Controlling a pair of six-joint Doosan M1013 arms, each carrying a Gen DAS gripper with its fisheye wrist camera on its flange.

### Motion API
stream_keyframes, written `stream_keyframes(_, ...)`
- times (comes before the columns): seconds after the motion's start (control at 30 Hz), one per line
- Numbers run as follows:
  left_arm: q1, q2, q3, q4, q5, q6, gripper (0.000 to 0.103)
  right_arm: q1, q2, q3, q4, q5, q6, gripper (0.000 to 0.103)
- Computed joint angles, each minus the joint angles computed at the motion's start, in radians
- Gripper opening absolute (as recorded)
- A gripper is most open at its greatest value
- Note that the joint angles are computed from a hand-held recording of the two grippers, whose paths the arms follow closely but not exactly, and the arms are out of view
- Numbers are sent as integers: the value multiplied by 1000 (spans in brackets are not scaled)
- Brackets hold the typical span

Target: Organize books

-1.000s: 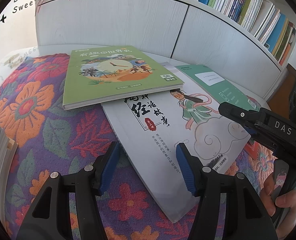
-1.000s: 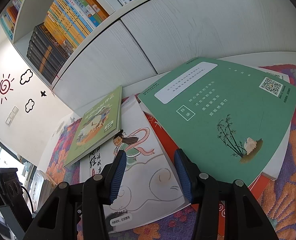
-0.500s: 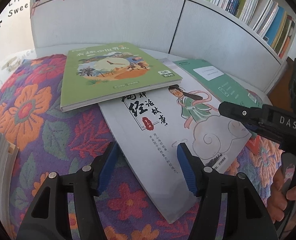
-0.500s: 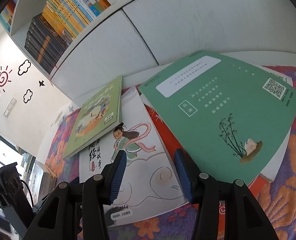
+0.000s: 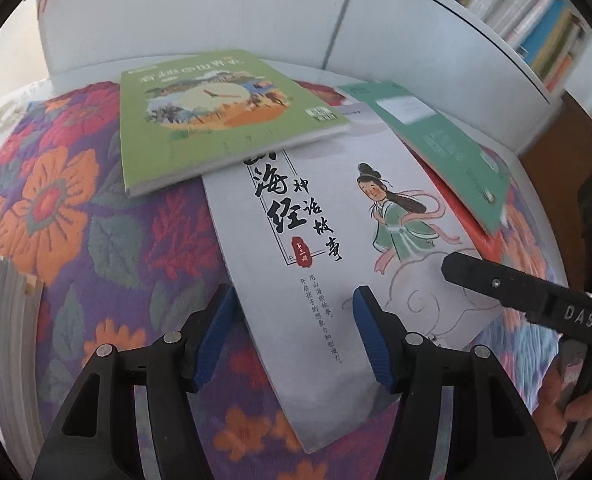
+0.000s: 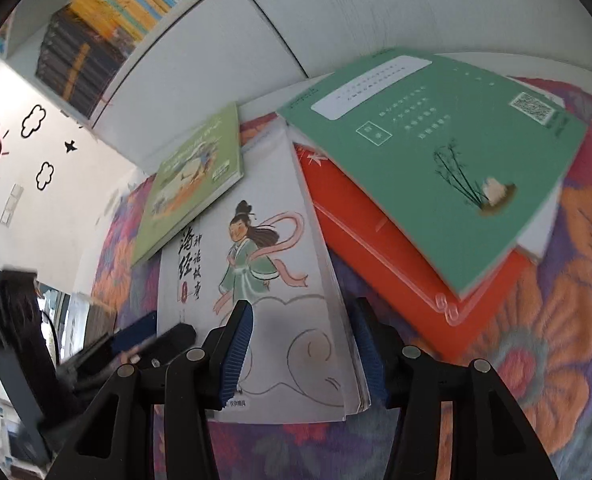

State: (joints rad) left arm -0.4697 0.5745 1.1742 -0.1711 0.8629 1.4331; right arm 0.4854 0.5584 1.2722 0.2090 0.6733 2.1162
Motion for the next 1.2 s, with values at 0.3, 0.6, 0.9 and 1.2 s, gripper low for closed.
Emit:
stream_keyframes(0.3,19,-135,200,-208,30,229,57,32,-70,82,184,166,-161,52)
stream_keyframes(0.6,84,-160,250,-420,160,370,45,1,-140,250,602,166,-479,48)
stream_keyframes(0.9,79,-142,225,-369,123,291,25,-60,-110,301,889,107,-673,12)
stream_keyframes(1.2,54,-139,199,-266,134,176,24,-27,-141,323,809,6,-579,13)
